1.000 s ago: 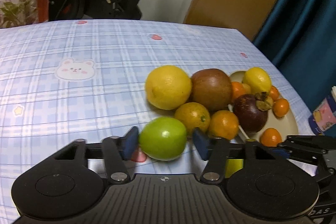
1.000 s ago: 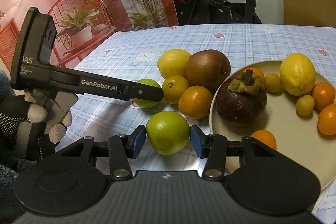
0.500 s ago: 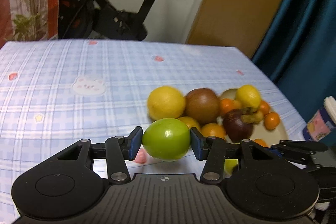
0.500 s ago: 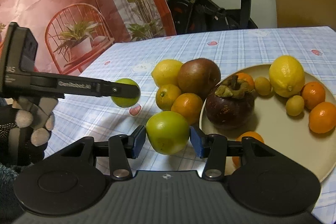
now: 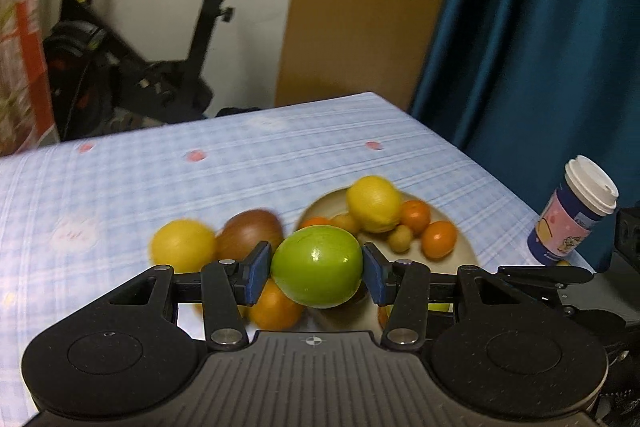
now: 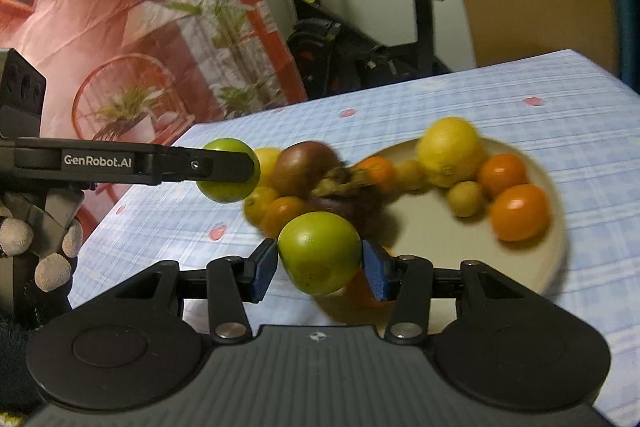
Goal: Organize fruits
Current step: 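Carry both green fruits over the beige plate and lower them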
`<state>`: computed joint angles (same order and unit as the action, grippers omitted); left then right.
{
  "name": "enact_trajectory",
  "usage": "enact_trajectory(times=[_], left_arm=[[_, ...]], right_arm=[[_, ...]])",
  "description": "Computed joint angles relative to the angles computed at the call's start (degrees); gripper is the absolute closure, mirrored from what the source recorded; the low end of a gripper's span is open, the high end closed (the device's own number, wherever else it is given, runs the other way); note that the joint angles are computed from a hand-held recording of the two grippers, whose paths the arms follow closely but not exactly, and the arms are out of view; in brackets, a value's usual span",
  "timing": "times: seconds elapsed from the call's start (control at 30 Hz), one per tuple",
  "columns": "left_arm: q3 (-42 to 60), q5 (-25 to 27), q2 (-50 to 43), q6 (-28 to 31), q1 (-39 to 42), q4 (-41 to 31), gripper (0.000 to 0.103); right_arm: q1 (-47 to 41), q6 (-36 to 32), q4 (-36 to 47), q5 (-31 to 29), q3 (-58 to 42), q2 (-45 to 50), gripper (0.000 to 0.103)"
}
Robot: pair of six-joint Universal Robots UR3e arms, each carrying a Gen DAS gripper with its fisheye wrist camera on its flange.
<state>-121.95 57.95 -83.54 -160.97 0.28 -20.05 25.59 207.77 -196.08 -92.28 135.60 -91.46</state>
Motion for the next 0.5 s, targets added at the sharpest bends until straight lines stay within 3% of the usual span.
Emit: enact_trajectory(times=[0.27, 0.5], left_arm=[[8.3, 6.7, -9.0, -1.6, -9.8, 1.3, 0.051], [14.7, 10.3, -14.6, -0.9, -13.5, -1.2, 0.051]], right_arm=[[-8.1, 1.0, -5.5, 3.3, 10.1, -7.0, 0.054], [-13.5, 0.3, -8.2, 5.4, 14.7, -8.4, 0.054]])
